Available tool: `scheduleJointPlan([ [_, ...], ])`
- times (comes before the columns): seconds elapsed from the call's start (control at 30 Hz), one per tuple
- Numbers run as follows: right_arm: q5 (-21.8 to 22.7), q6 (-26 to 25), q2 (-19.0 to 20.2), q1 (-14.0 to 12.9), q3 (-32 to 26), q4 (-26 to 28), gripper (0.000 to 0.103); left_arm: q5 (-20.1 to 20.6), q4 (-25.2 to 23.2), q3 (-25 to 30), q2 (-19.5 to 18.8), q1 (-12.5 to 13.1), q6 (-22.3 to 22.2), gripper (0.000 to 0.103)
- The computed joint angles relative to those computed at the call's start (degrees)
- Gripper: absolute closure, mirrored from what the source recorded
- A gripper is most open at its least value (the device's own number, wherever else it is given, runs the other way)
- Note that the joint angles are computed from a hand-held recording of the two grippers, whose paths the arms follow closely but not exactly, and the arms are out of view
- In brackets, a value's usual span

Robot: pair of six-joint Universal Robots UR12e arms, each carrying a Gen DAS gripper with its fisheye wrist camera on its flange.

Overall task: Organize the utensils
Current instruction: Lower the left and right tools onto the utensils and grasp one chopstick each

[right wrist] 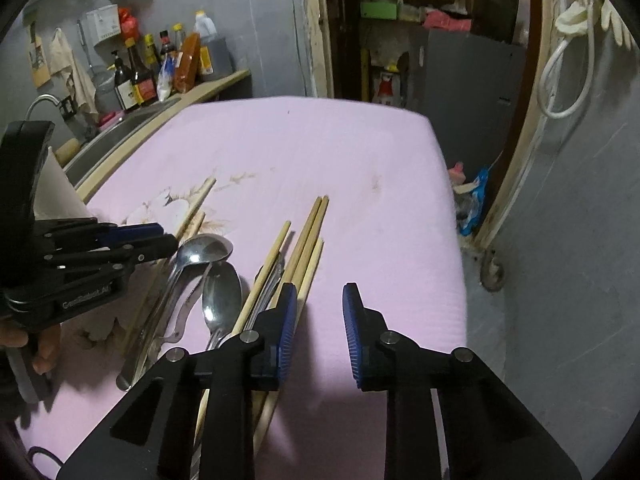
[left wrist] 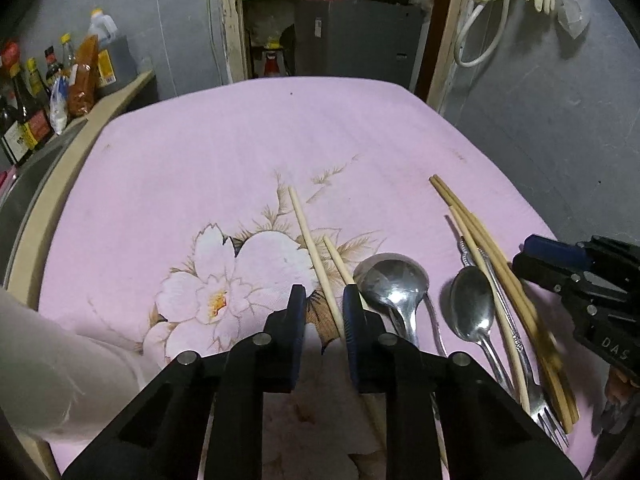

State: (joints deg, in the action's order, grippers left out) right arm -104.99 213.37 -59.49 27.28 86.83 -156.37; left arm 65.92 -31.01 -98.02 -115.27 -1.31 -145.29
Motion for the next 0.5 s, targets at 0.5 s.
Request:
scheduleJointPlan([
  [0.5,2.04,0.35,0.47,-1.14,-2.47,6.00,0.089,0.90,-9.44,5.39,-2.01,-0.39,0.69,0.090],
])
